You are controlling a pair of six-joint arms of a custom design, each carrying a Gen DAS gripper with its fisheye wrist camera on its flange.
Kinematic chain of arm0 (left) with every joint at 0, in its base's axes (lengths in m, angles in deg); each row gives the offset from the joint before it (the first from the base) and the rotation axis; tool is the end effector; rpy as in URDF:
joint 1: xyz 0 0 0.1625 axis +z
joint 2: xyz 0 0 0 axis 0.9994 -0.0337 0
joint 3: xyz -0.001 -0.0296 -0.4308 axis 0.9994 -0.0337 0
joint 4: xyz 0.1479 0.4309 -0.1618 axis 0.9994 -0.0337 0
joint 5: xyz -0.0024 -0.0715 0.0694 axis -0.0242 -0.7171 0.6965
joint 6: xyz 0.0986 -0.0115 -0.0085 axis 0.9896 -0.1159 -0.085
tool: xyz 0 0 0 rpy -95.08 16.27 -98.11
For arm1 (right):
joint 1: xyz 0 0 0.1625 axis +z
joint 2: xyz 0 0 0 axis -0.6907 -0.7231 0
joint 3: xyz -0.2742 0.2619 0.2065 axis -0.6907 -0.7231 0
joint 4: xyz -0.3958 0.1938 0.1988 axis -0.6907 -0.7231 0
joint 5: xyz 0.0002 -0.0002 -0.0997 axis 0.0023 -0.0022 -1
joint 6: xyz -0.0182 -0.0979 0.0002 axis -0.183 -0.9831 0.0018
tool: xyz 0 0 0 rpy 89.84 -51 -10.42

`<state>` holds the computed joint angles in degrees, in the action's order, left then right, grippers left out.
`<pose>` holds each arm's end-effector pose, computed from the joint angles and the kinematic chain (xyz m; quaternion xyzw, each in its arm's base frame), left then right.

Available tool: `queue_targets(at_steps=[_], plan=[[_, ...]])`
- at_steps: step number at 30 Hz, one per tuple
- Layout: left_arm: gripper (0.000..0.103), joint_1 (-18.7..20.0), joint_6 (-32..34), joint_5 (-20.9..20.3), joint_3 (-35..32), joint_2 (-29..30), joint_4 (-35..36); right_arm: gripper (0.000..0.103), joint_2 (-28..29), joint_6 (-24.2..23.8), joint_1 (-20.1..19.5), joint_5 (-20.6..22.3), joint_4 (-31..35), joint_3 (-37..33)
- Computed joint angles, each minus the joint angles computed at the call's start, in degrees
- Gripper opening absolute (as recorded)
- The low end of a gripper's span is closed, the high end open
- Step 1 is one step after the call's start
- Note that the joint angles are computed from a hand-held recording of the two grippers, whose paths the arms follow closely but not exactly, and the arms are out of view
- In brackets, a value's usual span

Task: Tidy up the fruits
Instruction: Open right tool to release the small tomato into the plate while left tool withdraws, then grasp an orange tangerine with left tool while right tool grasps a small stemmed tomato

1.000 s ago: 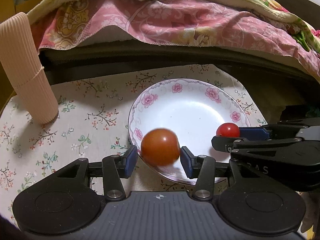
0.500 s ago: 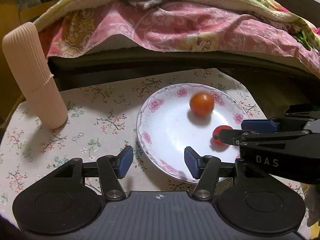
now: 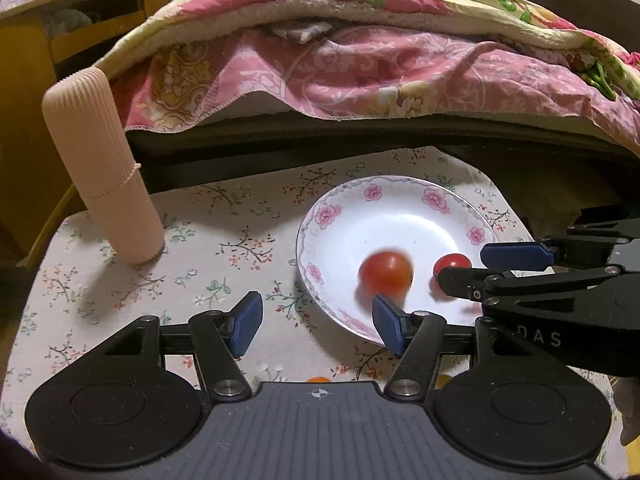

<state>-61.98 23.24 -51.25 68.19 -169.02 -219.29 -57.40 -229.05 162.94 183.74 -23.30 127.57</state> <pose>-0.2769 -0.3427 0.1167 0.4556 0.8459 -0.1870 0.2047 0.1971 -0.2567 0.1617 0.0113 -0.8243 0.4302 0.3677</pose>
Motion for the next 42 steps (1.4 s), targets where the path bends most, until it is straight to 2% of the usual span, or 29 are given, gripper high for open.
queue_targets(at_steps=[10, 22, 26, 30, 37, 42], plan=[[0.069, -0.79, 0.10, 0.37, 1.78, -5.86, 4.73, 0.040, 2.68, 2.73, 2.59, -0.83, 3.14, -1.17], [0.069, -1.90, 1.28, 2.83, 4.50, -13.93, 10.92, 0.040, 6.64, 3.27, 5.38, -3.00, 4.05, -2.40], [0.075, -0.56, 1.63, 2.42, 5.35, -17.45, 12.99, 0.040, 7.93, 3.73, 5.81, -4.74, 4.71, -2.79], [0.074, 1.18, 2.03, 3.64, 6.17, -21.14, 16.75, 0.040, 9.47, 4.04, 6.24, -7.05, 5.67, -3.41], [0.074, 6.44, 4.11, 4.17, 7.09, -27.51, 21.58, 0.040, 10.99, 5.34, 6.51, -9.36, 7.76, -3.70], [0.073, 7.82, 5.71, 3.27, 7.88, -28.64, 22.57, 0.040, 11.52, 6.79, 6.05, -11.06, 9.42, -3.05]])
